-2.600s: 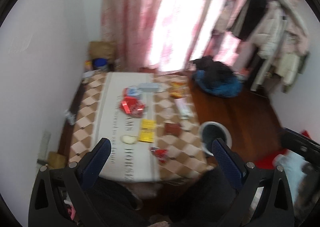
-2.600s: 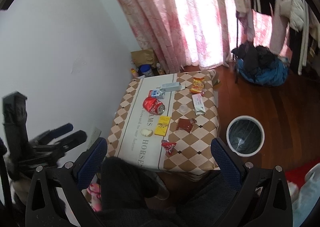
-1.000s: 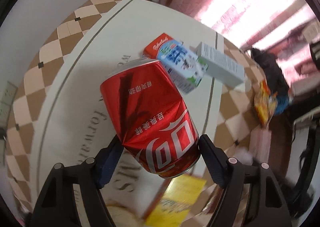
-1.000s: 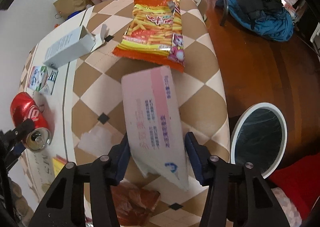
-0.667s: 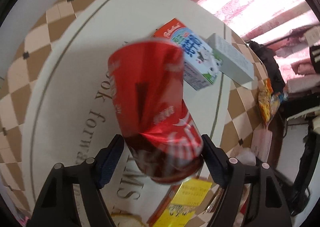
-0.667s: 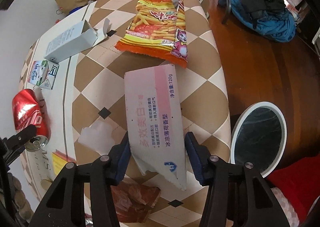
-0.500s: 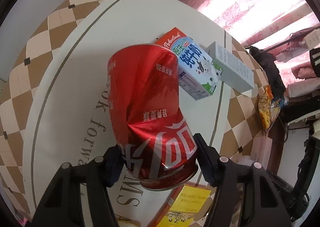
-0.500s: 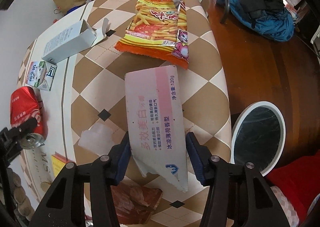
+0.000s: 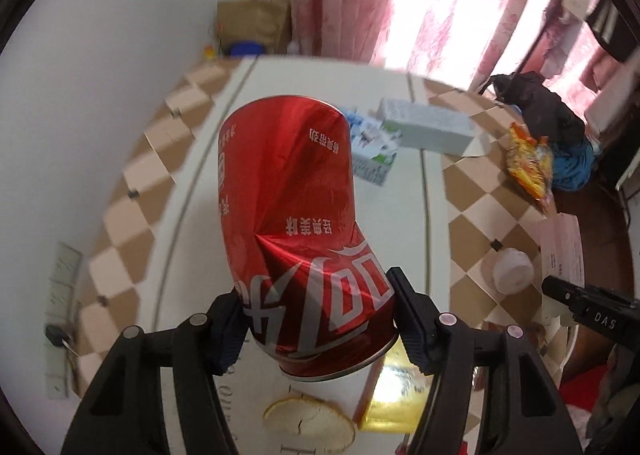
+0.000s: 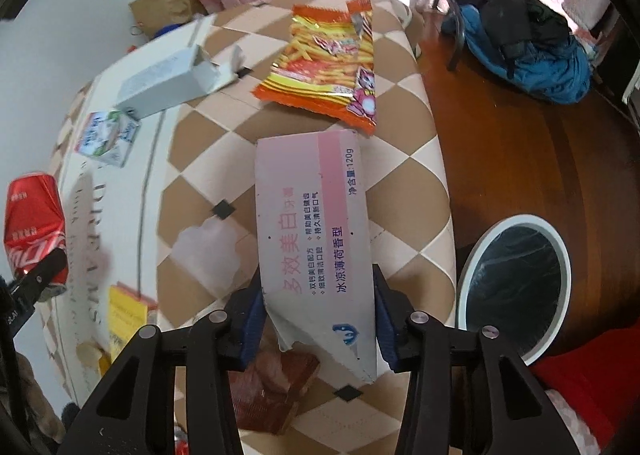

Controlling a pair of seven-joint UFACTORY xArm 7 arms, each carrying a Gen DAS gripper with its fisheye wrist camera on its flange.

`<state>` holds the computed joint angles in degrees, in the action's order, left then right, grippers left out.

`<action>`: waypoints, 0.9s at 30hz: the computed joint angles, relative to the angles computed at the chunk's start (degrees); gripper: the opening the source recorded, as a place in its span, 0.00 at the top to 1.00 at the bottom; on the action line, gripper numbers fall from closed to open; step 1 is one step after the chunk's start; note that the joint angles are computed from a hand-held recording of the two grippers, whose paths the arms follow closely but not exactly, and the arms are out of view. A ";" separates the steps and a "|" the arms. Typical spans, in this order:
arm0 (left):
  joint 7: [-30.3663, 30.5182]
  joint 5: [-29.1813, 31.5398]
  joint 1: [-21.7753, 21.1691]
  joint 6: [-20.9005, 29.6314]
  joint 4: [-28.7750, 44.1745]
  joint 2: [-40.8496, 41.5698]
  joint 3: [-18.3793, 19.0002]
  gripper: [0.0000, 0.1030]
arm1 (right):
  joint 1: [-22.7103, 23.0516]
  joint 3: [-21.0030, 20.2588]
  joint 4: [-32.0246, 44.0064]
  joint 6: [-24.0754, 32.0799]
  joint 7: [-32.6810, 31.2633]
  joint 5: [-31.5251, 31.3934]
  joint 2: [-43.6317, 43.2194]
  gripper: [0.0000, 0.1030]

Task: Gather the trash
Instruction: 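Carry both items to the white bin and release them inside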

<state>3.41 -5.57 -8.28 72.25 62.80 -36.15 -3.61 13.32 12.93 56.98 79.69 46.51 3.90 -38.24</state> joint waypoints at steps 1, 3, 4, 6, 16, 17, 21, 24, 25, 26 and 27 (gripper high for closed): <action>0.44 0.32 -0.08 -0.14 0.40 -0.42 -0.05 0.41 | 0.13 0.10 0.07 -0.18 0.23 0.18 -0.56 0.53; 1.43 0.69 -0.55 -0.45 0.79 -2.46 -0.27 0.41 | 0.31 0.49 0.13 -0.48 1.24 0.46 -3.03 0.53; 2.13 0.57 -0.82 -0.23 1.21 -3.20 0.00 0.41 | 0.25 0.20 0.07 -0.51 1.07 0.36 -3.91 0.53; 2.78 0.24 -1.38 -0.20 2.51 -4.03 -0.37 0.41 | 0.04 0.19 0.63 -0.36 1.51 0.41 -6.32 0.53; 1.36 -5.62 -7.73 0.91 15.09 -2.57 -6.03 0.41 | -5.86 -3.39 8.12 8.07 -1.03 -2.60 -19.28 0.53; 0.63 -6.70 -8.77 0.92 16.40 -1.73 -7.08 0.41 | -6.83 -4.03 8.96 9.54 -1.48 -3.02 -20.63 0.53; -2.90 -10.24 -13.21 0.11 19.68 2.66 -12.12 0.41 | -10.42 -8.19 10.27 17.21 -4.54 -4.71 -26.34 0.53; -6.37 -12.92 -16.93 -0.43 20.27 7.34 -15.54 0.41 | -13.38 -11.69 8.05 22.94 -7.18 -6.82 -31.91 0.53; -7.48 -13.63 -18.17 -0.70 20.05 8.83 -16.31 0.41 | -14.45 -13.05 7.07 24.79 -7.82 -7.40 -33.85 0.53; -8.80 -14.56 -19.68 -0.74 19.99 11.41 -17.55 0.41 | -15.71 -15.15 5.20 26.84 -8.10 -7.90 -36.47 0.53; -9.97 -14.94 -20.79 -0.97 19.96 13.47 -18.25 0.41 | -16.83 -17.08 3.67 28.38 -8.41 -8.15 -38.38 0.53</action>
<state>-6.55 -20.50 -29.07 71.29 82.76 -22.68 -21.85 -3.50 -4.15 60.65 108.08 38.10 -4.25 -76.61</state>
